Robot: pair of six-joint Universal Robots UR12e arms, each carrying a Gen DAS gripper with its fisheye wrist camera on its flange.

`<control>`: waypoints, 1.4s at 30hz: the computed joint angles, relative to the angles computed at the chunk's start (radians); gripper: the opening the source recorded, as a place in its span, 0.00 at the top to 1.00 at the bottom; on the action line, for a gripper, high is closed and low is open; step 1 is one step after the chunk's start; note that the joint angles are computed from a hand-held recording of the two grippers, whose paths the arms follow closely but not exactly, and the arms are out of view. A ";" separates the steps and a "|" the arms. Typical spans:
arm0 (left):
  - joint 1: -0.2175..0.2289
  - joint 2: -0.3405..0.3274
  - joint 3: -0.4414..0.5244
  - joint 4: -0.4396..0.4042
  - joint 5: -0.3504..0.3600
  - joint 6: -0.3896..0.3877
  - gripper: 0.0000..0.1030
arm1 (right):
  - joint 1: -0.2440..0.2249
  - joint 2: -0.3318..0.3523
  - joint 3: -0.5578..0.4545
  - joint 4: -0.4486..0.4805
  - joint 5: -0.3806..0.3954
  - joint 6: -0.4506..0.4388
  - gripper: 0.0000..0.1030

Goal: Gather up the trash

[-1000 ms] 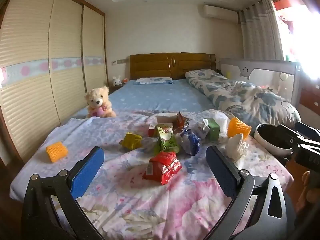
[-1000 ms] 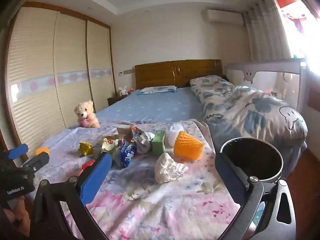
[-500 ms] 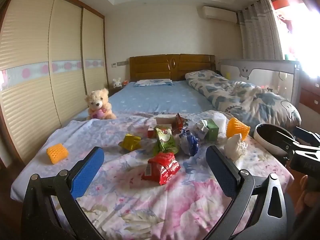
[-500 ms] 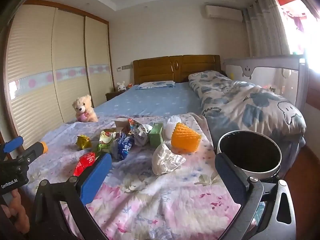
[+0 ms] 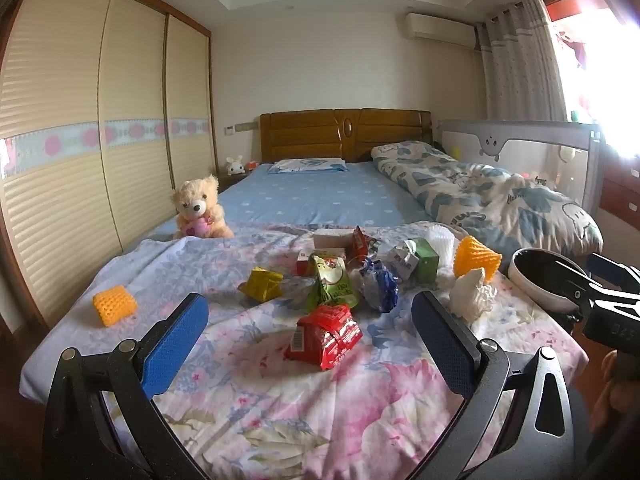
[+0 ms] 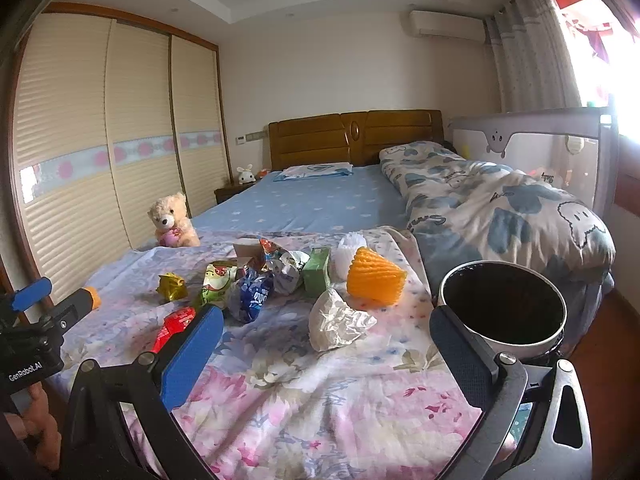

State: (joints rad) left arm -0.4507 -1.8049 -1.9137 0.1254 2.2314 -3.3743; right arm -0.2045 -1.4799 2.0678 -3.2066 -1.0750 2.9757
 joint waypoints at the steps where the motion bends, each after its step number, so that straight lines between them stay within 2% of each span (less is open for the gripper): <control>1: 0.000 0.000 0.002 -0.002 0.000 -0.002 0.00 | 0.001 0.000 0.000 0.000 0.000 -0.002 0.00; 5: -0.005 -0.001 0.007 -0.008 0.006 -0.008 0.00 | 0.000 0.000 -0.001 0.008 0.003 -0.001 0.00; 6: 0.000 -0.001 -0.008 0.016 0.002 0.002 0.00 | -0.001 0.001 -0.002 0.008 0.005 0.000 0.00; 33: 0.004 -0.008 -0.005 0.002 -0.007 -0.002 0.00 | -0.004 0.007 0.003 0.008 0.012 0.007 0.00; 42: 0.009 -0.010 -0.010 -0.004 -0.016 -0.015 0.00 | -0.004 0.004 0.000 0.039 0.018 0.007 0.00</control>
State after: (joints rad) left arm -0.4420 -1.8144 -1.9232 0.1215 2.2156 -3.3890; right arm -0.2088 -1.4762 2.0676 -3.1681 -1.0573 2.9827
